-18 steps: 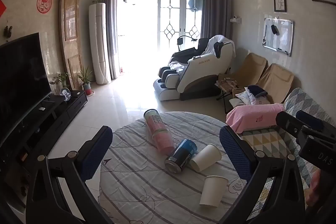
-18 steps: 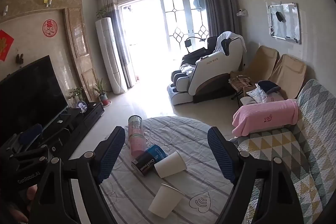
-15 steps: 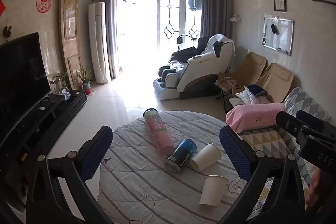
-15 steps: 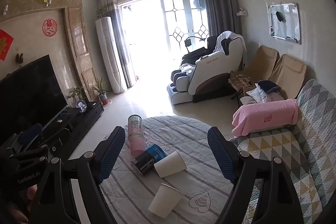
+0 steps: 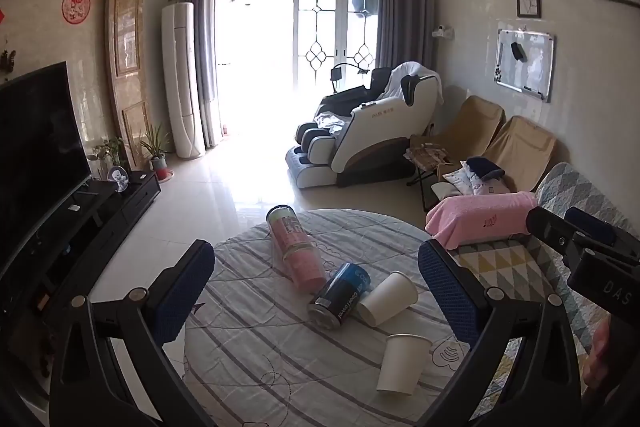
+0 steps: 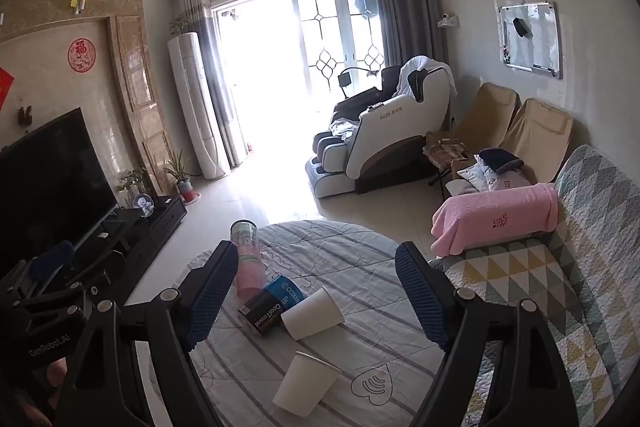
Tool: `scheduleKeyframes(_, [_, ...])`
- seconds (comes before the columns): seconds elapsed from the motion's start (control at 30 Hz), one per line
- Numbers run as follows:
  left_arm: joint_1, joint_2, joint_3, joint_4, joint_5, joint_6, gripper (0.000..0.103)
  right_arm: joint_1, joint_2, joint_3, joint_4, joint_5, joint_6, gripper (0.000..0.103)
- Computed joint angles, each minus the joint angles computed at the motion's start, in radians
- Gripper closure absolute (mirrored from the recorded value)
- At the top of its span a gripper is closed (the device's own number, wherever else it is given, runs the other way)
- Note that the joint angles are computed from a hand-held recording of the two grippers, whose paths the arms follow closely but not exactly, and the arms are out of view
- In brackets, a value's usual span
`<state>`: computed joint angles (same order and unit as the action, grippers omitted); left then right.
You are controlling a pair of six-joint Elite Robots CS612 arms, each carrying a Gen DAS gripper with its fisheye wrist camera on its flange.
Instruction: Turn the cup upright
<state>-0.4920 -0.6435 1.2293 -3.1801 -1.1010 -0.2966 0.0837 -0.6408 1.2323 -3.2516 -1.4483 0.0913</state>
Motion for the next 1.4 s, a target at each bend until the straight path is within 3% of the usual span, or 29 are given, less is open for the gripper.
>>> scheduleKeyframes(1.4, [0.007,0.019,-0.02,0.01,-0.008,-0.001,0.0,0.0,0.017,-0.033,0.039,0.002,-0.008,0.021])
